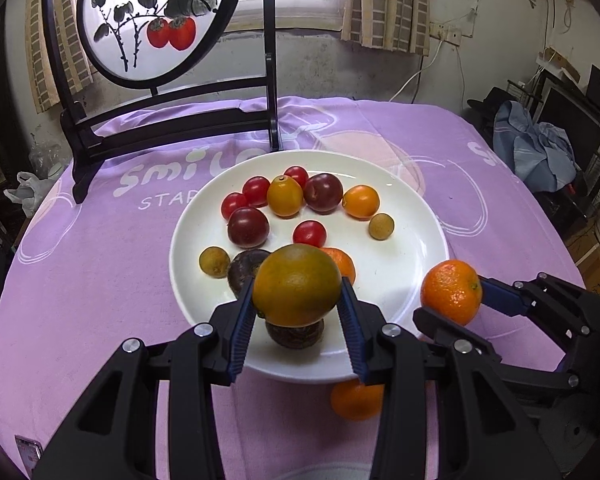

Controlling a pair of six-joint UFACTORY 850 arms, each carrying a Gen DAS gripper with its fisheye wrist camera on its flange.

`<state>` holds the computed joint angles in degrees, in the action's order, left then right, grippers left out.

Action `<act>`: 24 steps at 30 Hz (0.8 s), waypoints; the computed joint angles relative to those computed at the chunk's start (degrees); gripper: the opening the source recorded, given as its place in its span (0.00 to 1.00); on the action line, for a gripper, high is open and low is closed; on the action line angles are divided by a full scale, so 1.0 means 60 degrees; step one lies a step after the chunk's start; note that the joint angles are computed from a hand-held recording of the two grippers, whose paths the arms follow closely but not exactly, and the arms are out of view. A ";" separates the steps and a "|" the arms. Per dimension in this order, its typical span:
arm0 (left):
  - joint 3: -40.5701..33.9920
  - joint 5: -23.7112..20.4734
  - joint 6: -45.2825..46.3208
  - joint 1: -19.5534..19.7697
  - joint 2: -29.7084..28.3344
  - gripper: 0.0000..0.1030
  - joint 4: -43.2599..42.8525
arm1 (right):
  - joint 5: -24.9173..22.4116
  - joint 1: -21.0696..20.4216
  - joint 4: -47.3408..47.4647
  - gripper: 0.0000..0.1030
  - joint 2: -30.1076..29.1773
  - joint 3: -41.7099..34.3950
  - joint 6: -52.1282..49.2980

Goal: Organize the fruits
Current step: 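Carry both fruits to the white plate and open both tools over it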

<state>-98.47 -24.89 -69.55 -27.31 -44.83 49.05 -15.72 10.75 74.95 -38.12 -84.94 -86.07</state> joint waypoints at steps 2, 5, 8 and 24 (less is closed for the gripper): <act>-0.0268 -0.0039 0.0246 0.0025 -0.0211 0.38 -0.0243 | 0.0042 0.0006 -0.0297 0.43 -0.0145 -0.0169 0.0321; -0.0655 -0.0140 0.0562 0.0064 -0.0503 0.38 -0.0621 | 0.0050 0.0016 -0.0672 0.43 -0.0336 -0.0391 0.0686; -0.0972 -0.0205 0.0792 0.0090 -0.0749 0.38 -0.0852 | 0.0088 0.0027 -0.0948 0.43 -0.0478 -0.0547 0.0966; -0.2077 -0.0491 0.1232 0.0173 -0.1519 0.39 -0.1178 | 0.0332 0.0183 -0.1574 0.43 -0.0864 -0.1021 0.1414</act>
